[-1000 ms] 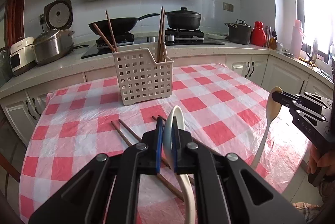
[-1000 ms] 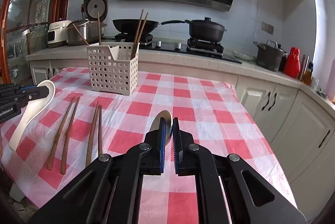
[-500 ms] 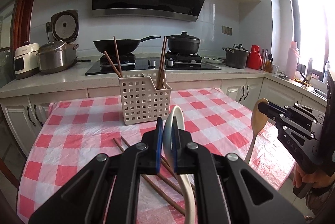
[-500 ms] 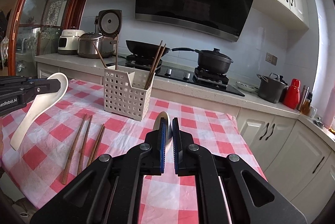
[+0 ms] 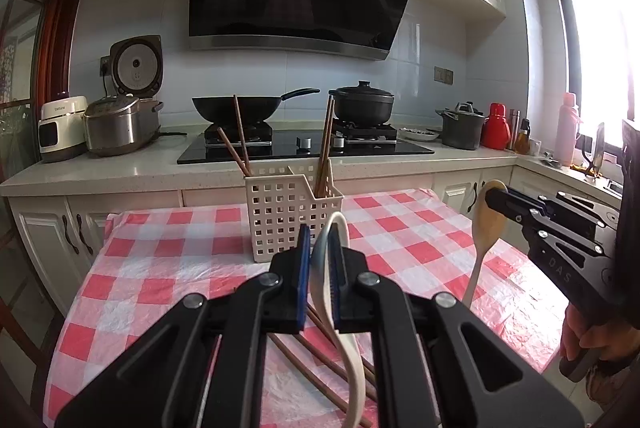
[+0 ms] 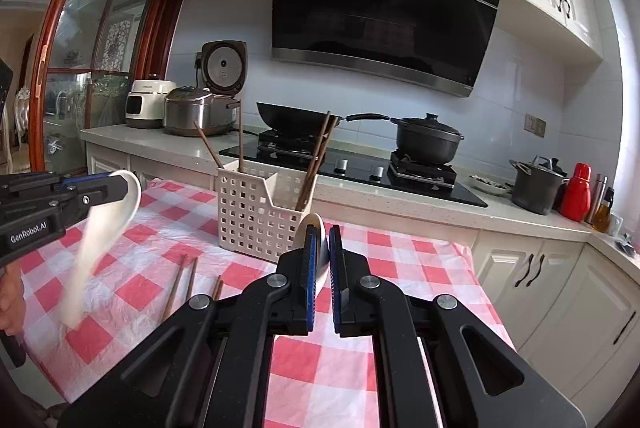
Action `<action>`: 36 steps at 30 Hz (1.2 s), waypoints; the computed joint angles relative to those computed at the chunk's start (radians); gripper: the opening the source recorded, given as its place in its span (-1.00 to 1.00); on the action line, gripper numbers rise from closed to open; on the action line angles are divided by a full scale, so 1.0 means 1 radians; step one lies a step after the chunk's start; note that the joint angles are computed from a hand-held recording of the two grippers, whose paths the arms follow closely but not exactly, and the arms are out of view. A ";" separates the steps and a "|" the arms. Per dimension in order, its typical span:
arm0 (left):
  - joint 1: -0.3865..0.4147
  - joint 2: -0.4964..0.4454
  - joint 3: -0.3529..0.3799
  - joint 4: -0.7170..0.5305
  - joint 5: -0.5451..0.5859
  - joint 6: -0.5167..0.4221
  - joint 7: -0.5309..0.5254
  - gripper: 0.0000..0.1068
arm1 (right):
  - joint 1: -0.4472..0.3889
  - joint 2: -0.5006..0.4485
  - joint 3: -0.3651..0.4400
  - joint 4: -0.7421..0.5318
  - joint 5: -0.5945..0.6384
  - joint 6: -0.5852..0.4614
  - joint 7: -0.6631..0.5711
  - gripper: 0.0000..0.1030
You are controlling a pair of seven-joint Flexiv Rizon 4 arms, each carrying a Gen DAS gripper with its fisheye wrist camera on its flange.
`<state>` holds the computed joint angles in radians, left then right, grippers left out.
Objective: Organize utensils
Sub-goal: 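Lift both held spoons up toward the caddy with both tools, then lower both spoons into the caddy and open both tools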
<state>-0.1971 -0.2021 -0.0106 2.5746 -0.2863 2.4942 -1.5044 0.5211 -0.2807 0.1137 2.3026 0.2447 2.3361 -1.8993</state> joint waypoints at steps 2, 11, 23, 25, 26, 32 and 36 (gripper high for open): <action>0.003 0.000 0.000 -0.001 0.006 -0.004 -0.002 -0.82 | 0.006 -0.004 0.001 -0.001 0.004 0.001 -0.004 -0.87; -0.032 -0.026 -0.001 -0.010 -0.049 -0.009 0.077 -0.90 | 0.010 -0.006 -0.003 -0.003 0.006 -0.010 -0.003 -0.87; -0.049 0.016 0.005 -0.056 -0.170 -0.135 0.200 -0.90 | 0.023 -0.038 -0.036 -0.105 -0.001 -0.073 -0.008 -0.87; -0.042 0.022 0.009 -0.070 -0.174 -0.160 0.213 -0.90 | 0.021 -0.051 -0.040 -0.131 -0.009 -0.086 0.008 -0.87; -0.037 0.024 0.011 -0.080 -0.177 -0.172 0.221 -0.90 | 0.019 -0.058 -0.042 -0.147 -0.015 -0.094 0.019 -0.87; -0.017 0.031 0.021 -0.139 -0.198 -0.215 0.259 -0.90 | 0.035 -0.092 -0.077 -0.246 -0.035 -0.154 0.061 -0.87; -0.004 0.028 0.025 -0.185 -0.208 -0.236 0.285 -0.90 | 0.054 -0.115 -0.107 -0.310 -0.041 -0.197 0.087 -0.87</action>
